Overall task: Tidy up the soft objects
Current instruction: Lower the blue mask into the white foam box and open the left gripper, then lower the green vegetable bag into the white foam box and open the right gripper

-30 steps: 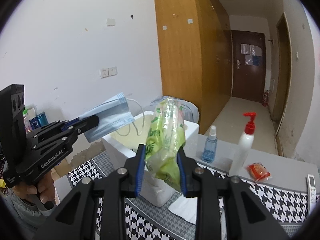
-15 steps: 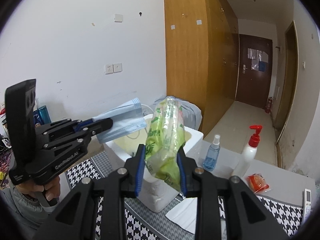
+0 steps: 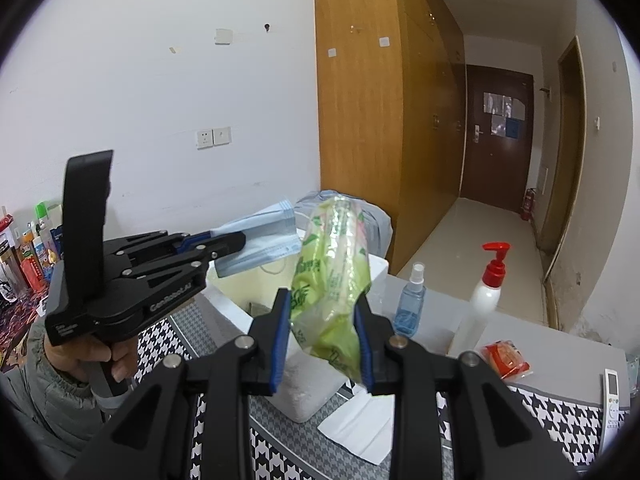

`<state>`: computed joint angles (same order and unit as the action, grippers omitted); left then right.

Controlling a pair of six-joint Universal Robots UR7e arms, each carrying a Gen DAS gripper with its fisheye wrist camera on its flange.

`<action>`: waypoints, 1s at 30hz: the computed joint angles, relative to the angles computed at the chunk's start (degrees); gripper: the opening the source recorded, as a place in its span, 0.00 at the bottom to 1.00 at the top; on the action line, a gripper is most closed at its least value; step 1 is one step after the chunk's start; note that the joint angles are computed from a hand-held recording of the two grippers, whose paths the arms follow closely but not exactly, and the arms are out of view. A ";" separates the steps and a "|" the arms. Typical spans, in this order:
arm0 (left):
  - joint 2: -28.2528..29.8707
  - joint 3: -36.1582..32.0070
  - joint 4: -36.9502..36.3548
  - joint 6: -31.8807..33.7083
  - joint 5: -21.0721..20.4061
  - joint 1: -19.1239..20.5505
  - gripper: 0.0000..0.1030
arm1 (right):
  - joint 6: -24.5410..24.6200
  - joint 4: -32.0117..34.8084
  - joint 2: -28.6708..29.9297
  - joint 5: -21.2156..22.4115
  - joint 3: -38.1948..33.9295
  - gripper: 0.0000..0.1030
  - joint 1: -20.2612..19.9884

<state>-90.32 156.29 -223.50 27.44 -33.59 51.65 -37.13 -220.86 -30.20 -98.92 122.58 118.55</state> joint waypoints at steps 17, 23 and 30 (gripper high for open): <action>-2.21 1.21 -4.53 1.62 3.13 -1.06 0.97 | 0.48 2.09 0.39 -0.26 -1.70 0.33 0.43; -4.96 2.53 -5.52 2.90 5.91 -3.05 0.98 | 0.47 3.78 1.19 -0.70 -3.39 0.33 1.00; -9.58 3.67 -1.44 1.06 5.96 -2.66 0.99 | 0.75 6.24 2.46 0.03 -5.84 0.33 1.69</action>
